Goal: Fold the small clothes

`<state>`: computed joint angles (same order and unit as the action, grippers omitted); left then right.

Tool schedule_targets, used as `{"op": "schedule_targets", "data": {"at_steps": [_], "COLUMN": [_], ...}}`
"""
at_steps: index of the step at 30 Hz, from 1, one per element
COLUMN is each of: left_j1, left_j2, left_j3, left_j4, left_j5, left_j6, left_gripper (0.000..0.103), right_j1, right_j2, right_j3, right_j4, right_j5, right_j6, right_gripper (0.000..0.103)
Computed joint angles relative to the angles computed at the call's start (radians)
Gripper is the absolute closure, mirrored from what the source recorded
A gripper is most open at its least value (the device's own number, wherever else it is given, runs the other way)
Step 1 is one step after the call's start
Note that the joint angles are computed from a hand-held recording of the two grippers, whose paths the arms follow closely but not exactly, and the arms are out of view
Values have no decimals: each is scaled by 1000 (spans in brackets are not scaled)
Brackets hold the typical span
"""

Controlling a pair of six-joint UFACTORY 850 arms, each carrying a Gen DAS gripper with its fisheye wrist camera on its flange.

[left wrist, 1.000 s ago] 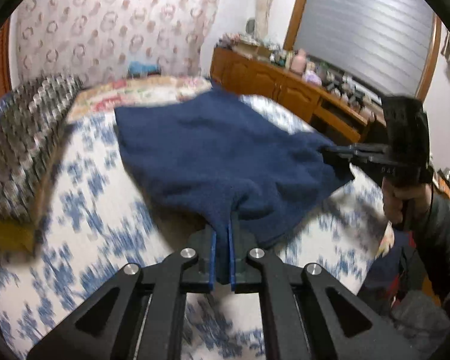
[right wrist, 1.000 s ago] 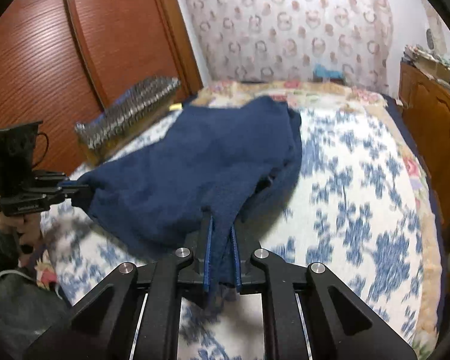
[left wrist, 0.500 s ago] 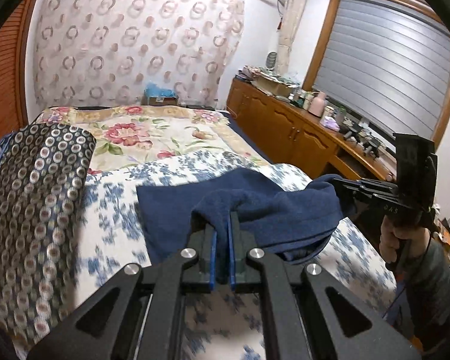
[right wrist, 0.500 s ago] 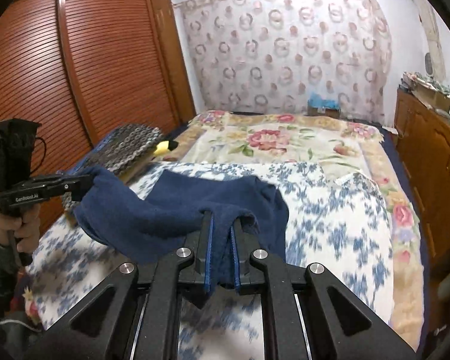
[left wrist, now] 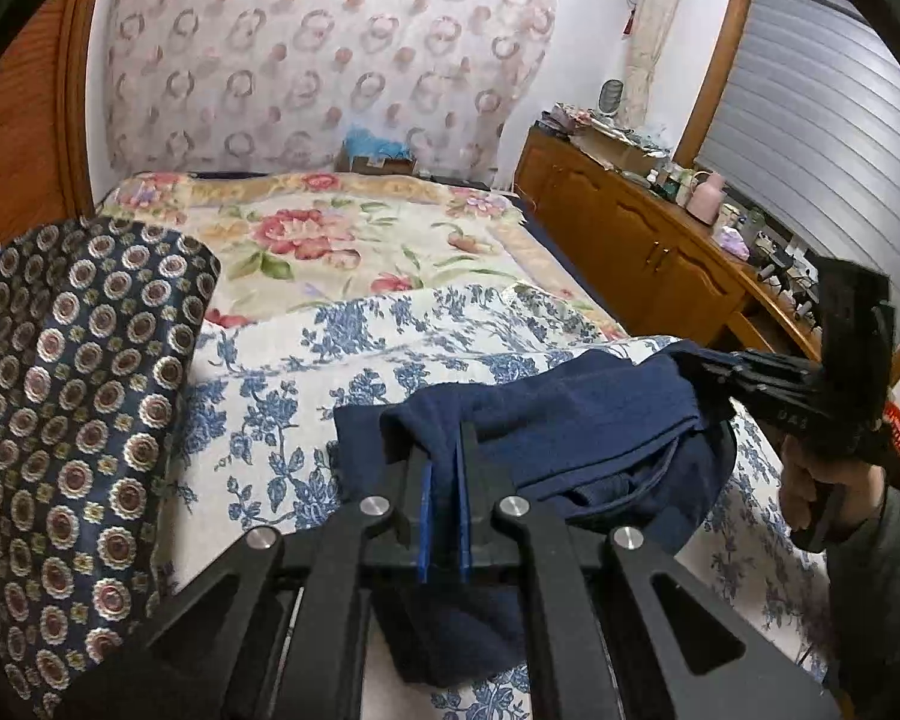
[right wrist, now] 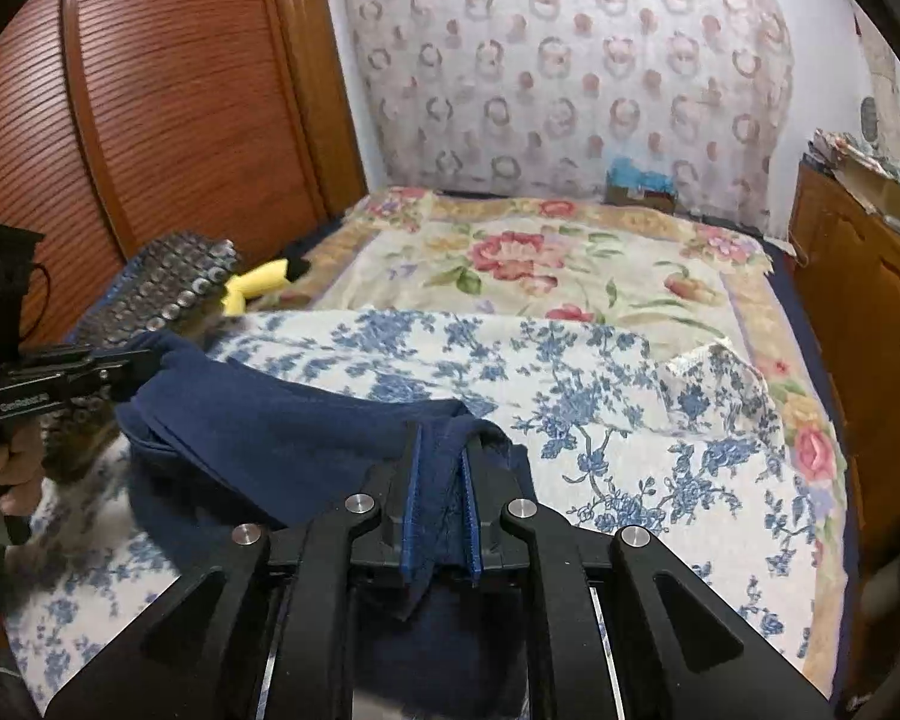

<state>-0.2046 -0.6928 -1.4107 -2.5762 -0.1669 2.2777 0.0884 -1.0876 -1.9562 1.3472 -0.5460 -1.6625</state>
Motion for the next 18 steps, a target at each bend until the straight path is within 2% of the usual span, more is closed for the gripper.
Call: {"op": "schedule_targets", "data": {"at_steps": [2,4,5,6,7,9,10,11,13,16,18], "left_j1": [-1,-3,-2,-2,-3,-7,-7,-4,-1,-8,-18], "left_j2": [9,21,28,34,38,48,52,57,68,77,77], "left_j3": [16,35,46,54,54,66,70,76,91,106,108], "left_j4": [-65,-174,-168,-171,-177,-195,-176,-114,-17,28,1], "left_j5": [-9,-26,-39,-48,-45,-48,-52,-62,-90,-94,-81], "left_j6": [68,181,175,181,191,226,212,156,63,40,79], "left_gripper": [94,81,76,69,64,63,60,58,47,46,46], "right_j1": [3,2,1,2,3,-1,-4,-7,-14,-20,-20], "right_j2": [-17,-24,-22,-16,-7,6,16,25,54,85,98], "right_j3": [-18,-23,-22,-16,-4,8,19,31,75,128,155], "right_j4": [-10,-5,-3,-4,4,31,48,66,130,157,142], "right_j5": [10,9,9,19,35,40,38,41,43,37,36], "right_j6": [11,8,8,9,-1,-34,-51,-70,-143,-194,-208], "right_gripper": [89,83,78,63,56,55,51,49,47,45,45]}}
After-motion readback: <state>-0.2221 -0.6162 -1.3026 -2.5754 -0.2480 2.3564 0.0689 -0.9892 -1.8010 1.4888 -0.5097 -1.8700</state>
